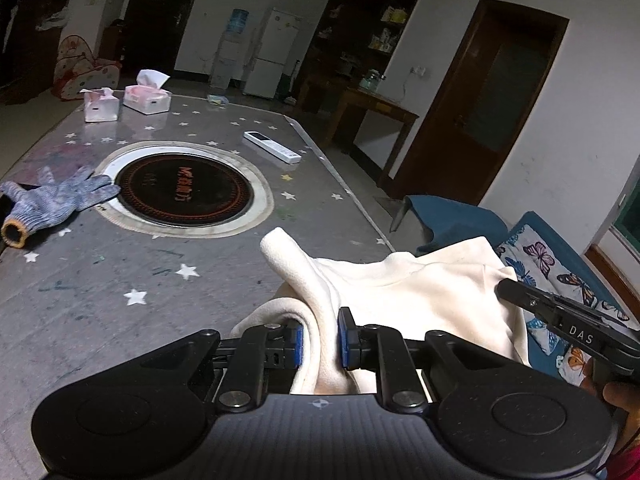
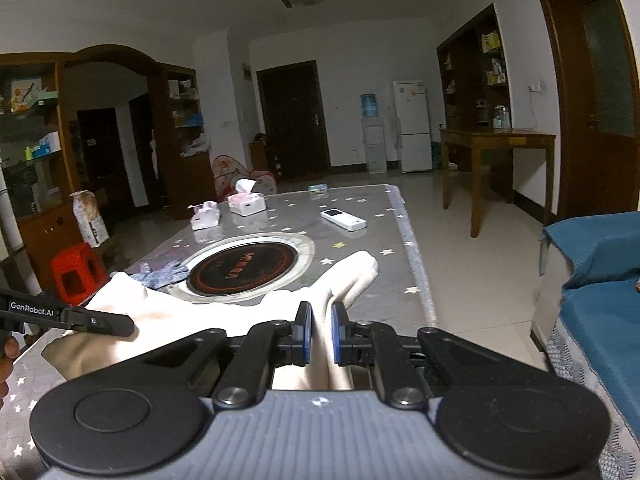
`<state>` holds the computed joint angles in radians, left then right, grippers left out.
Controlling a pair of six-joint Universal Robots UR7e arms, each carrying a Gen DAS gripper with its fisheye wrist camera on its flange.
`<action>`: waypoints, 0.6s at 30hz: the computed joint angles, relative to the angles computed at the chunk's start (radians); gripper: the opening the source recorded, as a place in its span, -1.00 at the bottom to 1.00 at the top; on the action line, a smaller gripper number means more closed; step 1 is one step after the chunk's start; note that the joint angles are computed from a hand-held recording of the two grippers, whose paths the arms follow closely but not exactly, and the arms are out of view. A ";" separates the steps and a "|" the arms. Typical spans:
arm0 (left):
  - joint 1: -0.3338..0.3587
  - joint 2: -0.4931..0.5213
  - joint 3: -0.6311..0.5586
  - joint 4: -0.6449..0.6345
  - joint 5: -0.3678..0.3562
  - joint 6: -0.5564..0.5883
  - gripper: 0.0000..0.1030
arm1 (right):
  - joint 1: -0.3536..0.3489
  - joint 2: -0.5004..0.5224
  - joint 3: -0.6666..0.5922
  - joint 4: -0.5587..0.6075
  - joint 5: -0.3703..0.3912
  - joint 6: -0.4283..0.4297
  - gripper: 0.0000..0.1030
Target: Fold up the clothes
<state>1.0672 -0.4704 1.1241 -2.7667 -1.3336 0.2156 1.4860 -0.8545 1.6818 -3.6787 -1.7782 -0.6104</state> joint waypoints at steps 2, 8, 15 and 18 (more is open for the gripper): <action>-0.001 0.011 -0.016 0.012 0.002 -0.001 -0.66 | -0.003 -0.001 -0.005 0.005 -0.002 0.001 -0.83; -0.003 0.035 -0.048 0.044 0.011 -0.005 -0.65 | -0.017 0.000 -0.015 0.020 -0.012 0.007 -0.83; 0.003 0.067 -0.087 0.084 0.020 -0.009 -0.65 | -0.034 0.010 -0.028 0.043 -0.025 0.021 -0.83; 0.007 0.078 -0.100 0.102 0.024 -0.013 -0.65 | -0.042 0.014 -0.032 0.054 -0.031 0.028 -0.83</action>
<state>1.0740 -0.3920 1.0238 -2.6650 -1.3098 0.2023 1.4439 -0.8403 1.6500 -3.6246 -1.8090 -0.5820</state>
